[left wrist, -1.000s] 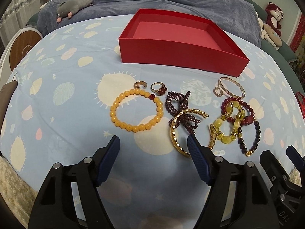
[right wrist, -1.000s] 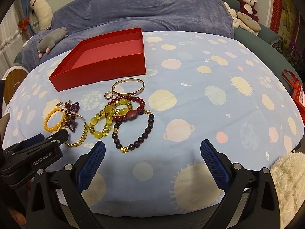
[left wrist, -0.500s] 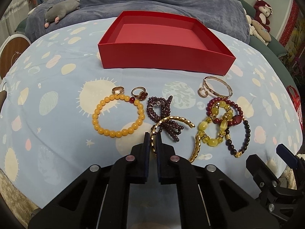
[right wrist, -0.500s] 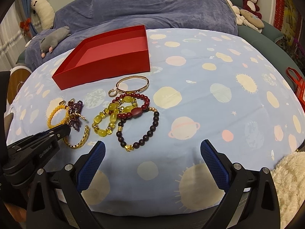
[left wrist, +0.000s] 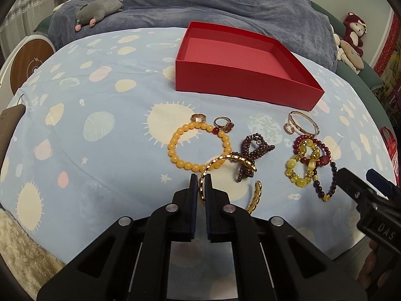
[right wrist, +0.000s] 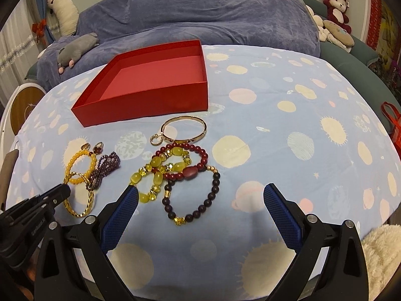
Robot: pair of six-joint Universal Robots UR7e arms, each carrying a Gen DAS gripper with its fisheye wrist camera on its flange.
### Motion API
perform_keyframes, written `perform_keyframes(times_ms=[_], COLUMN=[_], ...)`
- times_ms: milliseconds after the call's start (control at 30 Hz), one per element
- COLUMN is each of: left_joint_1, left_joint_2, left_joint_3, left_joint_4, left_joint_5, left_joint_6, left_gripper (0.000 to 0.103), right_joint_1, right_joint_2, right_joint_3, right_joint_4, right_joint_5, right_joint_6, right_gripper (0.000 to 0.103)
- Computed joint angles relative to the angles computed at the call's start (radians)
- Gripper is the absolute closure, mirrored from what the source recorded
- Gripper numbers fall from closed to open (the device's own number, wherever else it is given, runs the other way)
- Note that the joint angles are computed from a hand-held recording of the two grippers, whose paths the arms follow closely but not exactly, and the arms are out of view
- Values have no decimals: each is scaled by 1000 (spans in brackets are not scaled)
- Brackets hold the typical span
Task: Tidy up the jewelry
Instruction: 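Lower the left tool onto the gold twisted cuff bangle and grasp it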
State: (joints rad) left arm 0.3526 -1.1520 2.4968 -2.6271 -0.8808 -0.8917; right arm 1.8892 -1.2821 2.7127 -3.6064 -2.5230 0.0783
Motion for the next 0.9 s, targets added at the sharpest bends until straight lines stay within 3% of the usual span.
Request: perform_keyframes(times_ms=[333, 600, 733, 800, 900], left_joint_1=[21, 46, 58, 61, 59], left_joint_2=[10, 24, 26, 28, 30], left_joint_3=[4, 1, 0, -2, -2], left_joint_4=[-51, -96, -103, -105, -103], left_joint_5=[-5, -28, -43, -49, -53], left_joint_6=[27, 54, 57, 59, 58], left_gripper=[98, 98, 98, 98, 97], right_joint_1=[-109, -192, -193, -188, -182], right_joint_2=[78, 97, 125, 136, 148], right_joint_3=[-112, -166, -179, -187, -193], right_joint_4=[-36, -4, -37, -46, -50], right_joint_5=[94, 144, 132, 124, 111], right_joint_6=[-94, -95, -126, -143, -157], right_gripper=[10, 29, 32, 43, 43])
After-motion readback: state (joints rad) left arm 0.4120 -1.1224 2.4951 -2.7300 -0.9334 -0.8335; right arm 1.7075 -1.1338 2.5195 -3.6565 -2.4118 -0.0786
